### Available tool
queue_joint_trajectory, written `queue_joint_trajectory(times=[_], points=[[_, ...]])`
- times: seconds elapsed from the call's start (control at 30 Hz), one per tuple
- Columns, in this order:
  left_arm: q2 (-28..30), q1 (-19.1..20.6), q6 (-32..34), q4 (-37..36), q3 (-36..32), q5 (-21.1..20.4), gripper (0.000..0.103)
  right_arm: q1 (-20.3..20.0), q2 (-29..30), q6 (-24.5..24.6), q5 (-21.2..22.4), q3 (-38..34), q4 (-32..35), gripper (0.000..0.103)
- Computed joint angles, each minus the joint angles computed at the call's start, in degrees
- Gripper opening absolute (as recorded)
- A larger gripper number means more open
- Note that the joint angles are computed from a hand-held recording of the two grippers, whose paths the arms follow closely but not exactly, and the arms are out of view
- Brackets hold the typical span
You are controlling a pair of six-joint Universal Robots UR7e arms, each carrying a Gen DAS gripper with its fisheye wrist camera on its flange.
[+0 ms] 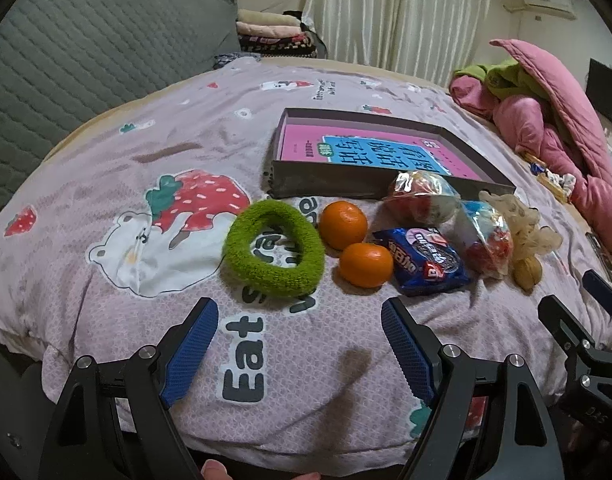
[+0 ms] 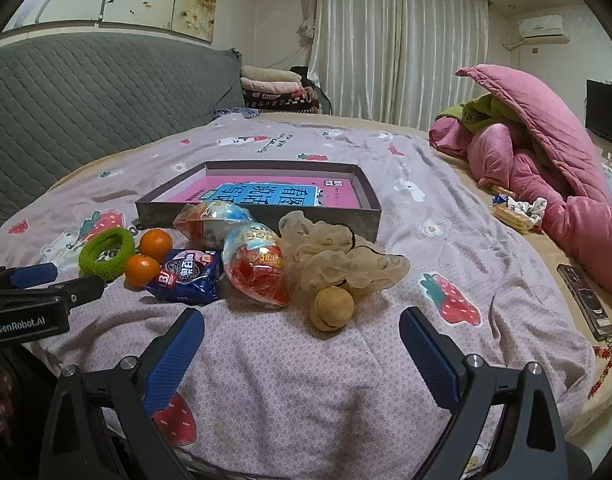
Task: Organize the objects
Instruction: 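Move the left gripper to the green ring while the right gripper moves to the walnut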
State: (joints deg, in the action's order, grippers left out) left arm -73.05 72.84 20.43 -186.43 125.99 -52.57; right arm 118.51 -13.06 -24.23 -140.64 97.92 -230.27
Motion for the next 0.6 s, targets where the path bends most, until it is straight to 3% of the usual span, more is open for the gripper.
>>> queue_joint_trajectory(times=[0.33,0.6], points=[[0.61,1.6,1.5,-0.1,-1.25,-3.32,0.085,-1.57,-2.04,1.63,0.01,2.02,-0.82,0.099],[1.33,3.12,3.42,0.3,-3.12,-5.65,0.085,-2.96,-3.5,5.14,0.58,3.24,2.63,0.096]])
